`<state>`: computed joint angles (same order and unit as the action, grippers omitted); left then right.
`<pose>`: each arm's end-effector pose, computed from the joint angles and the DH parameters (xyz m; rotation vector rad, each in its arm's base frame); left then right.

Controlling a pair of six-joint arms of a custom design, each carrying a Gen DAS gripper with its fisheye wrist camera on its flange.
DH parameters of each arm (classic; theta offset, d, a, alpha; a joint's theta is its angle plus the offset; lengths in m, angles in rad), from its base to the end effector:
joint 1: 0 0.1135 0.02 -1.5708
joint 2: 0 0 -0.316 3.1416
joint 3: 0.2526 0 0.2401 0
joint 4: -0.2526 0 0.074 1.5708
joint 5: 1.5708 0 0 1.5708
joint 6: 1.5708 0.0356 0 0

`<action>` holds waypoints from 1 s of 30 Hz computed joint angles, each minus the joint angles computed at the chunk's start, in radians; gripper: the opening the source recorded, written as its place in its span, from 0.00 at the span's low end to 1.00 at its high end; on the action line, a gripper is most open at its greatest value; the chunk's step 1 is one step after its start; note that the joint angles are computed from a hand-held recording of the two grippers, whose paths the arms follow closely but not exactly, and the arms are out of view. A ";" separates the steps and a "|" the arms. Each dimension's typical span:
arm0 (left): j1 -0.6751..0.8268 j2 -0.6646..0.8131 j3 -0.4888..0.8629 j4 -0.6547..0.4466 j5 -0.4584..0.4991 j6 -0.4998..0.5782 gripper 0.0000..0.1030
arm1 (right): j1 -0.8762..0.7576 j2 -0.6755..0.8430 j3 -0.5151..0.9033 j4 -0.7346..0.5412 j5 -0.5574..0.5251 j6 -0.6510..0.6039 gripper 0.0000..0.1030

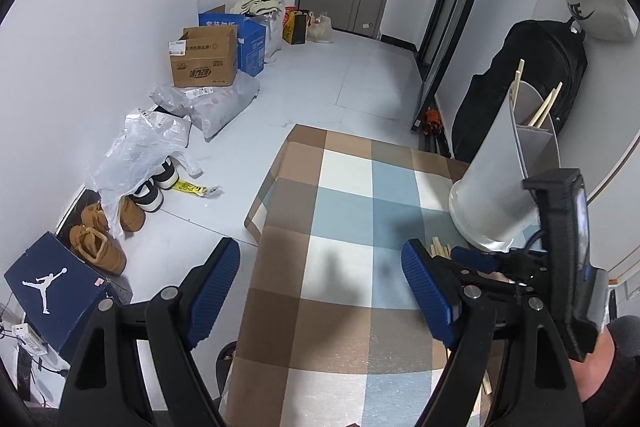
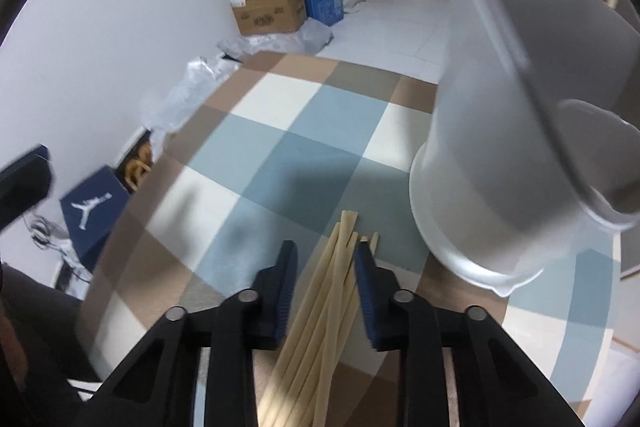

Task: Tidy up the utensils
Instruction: 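Move both open grippers down toward the chopstick pile beside the holder, then close the right gripper on one chopstick from the pile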

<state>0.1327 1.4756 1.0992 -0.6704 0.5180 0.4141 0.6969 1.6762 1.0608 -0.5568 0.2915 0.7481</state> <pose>0.2806 0.0197 0.3076 0.5199 2.4197 -0.4511 0.2517 0.1973 0.2429 0.1465 2.6499 0.0622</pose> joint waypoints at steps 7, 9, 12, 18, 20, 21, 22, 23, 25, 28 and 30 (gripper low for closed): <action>0.018 0.036 0.029 -0.025 0.004 -0.010 0.77 | -0.006 0.035 0.030 -0.043 0.036 0.006 0.05; 0.016 0.042 0.032 -0.024 0.000 -0.018 0.77 | -0.011 0.033 0.031 -0.050 0.033 0.012 0.04; 0.012 0.042 0.031 -0.025 -0.005 -0.019 0.77 | -0.011 0.019 0.025 -0.056 0.038 0.027 0.04; -0.026 0.029 0.013 -0.030 -0.029 -0.012 0.77 | 0.015 -0.080 -0.012 -0.036 0.063 0.063 0.04; -0.046 0.033 0.019 -0.053 -0.041 -0.006 0.77 | 0.036 -0.127 -0.018 -0.044 0.089 0.075 0.04; -0.062 0.034 0.019 -0.065 -0.050 -0.005 0.77 | 0.048 -0.157 -0.023 -0.048 0.103 0.081 0.04; -0.079 0.036 0.016 -0.078 -0.054 -0.002 0.77 | 0.061 -0.187 -0.026 -0.057 0.118 0.088 0.04; -0.100 0.037 0.011 -0.090 -0.061 0.002 0.77 | 0.072 -0.208 -0.028 -0.064 0.133 0.094 0.04; -0.136 0.038 0.004 -0.109 -0.086 0.004 0.77 | 0.093 -0.269 -0.040 -0.076 0.160 0.114 0.04; -0.190 0.048 -0.007 -0.139 -0.112 -0.003 0.77 | 0.109 -0.346 -0.059 -0.089 0.182 0.148 0.04; -0.226 0.049 -0.017 -0.146 -0.116 -0.010 0.77 | 0.114 -0.394 -0.071 -0.096 0.194 0.162 0.04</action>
